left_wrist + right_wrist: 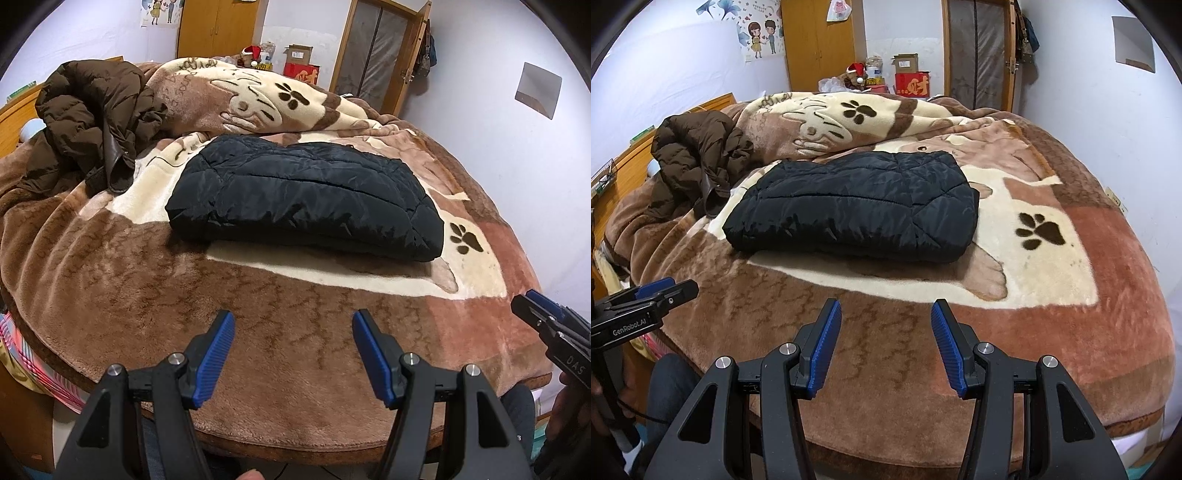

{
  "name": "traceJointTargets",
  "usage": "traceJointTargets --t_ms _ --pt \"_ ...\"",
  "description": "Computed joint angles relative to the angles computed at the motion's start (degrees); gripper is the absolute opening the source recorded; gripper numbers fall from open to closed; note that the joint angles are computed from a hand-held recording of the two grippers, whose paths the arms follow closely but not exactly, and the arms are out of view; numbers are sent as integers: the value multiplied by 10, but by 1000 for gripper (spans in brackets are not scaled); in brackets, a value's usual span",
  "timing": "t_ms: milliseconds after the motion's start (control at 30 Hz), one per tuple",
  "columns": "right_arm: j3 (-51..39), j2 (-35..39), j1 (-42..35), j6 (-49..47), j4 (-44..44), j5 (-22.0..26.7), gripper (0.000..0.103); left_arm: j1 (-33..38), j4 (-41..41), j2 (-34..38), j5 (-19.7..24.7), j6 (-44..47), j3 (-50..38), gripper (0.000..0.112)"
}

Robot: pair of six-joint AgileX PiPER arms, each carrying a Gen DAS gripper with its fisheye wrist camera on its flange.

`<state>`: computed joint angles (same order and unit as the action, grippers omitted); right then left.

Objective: Fold large clothes

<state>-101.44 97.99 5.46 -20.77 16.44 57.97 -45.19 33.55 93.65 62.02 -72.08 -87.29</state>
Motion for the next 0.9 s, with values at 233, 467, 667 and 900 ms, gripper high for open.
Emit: traceJointTargets --t_ms 233,467,667,900 --pt "2 0 -2 -4 2 1 51 -2 0 5 8 2 -8 68" --pt "1 0 2 2 -2 1 51 -5 4 7 9 -2 -10 68" --pt "7 -3 2 0 -1 -1 51 -4 3 5 10 0 -8 68" --pt "8 -4 2 1 -2 -2 51 -6 5 7 14 -2 -10 68"
